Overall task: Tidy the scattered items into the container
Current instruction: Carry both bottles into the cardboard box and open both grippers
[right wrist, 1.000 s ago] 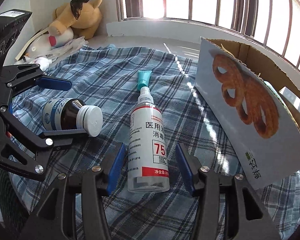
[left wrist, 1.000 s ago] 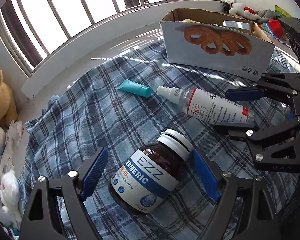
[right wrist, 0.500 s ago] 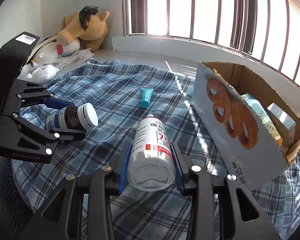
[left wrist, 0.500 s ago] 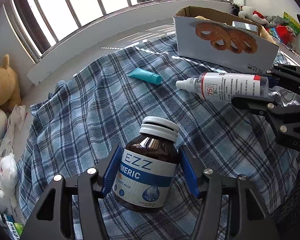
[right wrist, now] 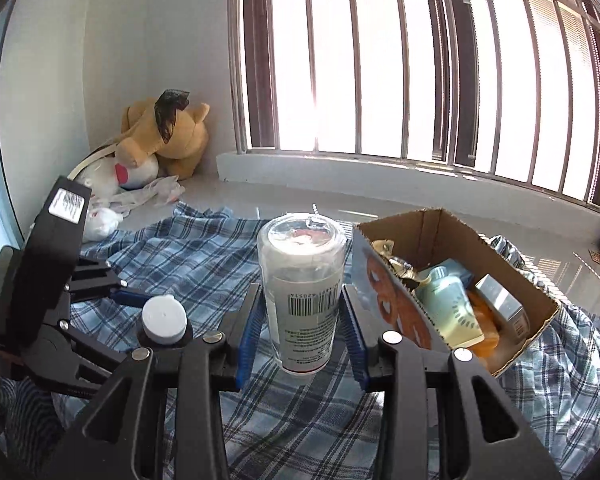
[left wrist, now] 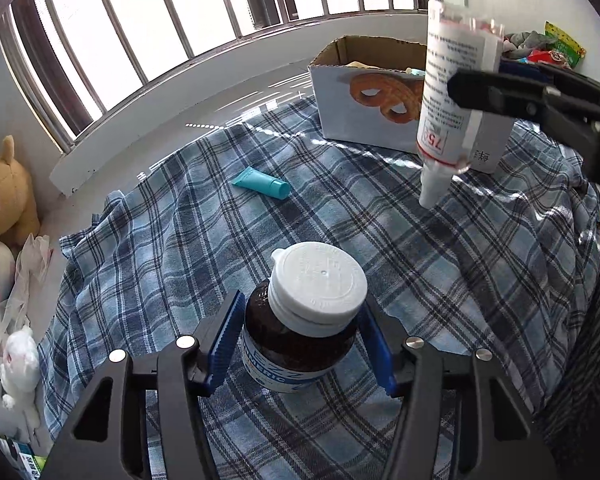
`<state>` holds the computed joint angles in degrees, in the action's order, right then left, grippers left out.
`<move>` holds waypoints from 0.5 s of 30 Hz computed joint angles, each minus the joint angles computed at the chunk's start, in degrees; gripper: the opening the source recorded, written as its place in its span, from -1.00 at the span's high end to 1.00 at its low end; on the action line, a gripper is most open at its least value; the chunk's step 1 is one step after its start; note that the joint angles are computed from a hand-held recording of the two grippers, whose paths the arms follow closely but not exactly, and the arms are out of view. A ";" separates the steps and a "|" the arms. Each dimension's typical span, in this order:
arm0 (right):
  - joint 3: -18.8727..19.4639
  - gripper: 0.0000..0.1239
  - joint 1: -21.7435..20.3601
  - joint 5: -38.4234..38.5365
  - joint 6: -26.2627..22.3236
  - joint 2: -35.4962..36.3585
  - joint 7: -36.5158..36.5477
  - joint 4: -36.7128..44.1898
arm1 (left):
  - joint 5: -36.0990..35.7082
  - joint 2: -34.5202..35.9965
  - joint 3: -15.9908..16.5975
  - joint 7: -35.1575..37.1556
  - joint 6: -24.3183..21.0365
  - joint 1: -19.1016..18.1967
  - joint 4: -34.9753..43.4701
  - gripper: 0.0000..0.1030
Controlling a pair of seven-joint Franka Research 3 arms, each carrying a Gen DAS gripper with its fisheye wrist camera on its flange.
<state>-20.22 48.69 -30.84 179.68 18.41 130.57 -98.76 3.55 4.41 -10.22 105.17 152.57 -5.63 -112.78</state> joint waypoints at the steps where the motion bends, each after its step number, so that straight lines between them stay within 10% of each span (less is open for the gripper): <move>1: -2.45 0.41 1.71 -1.25 0.42 -0.20 1.86 0.08 | -0.03 0.08 -0.08 0.24 -0.15 -0.05 0.14 -0.14; 9: -23.41 0.41 14.90 -12.96 2.12 0.72 22.29 2.73 | -0.64 0.39 -0.07 0.15 0.18 0.08 0.73 -0.13; 15: -22.94 0.41 13.57 -17.09 -7.77 2.78 25.45 7.28 | -1.66 0.48 -0.24 0.41 0.26 0.17 1.56 -0.13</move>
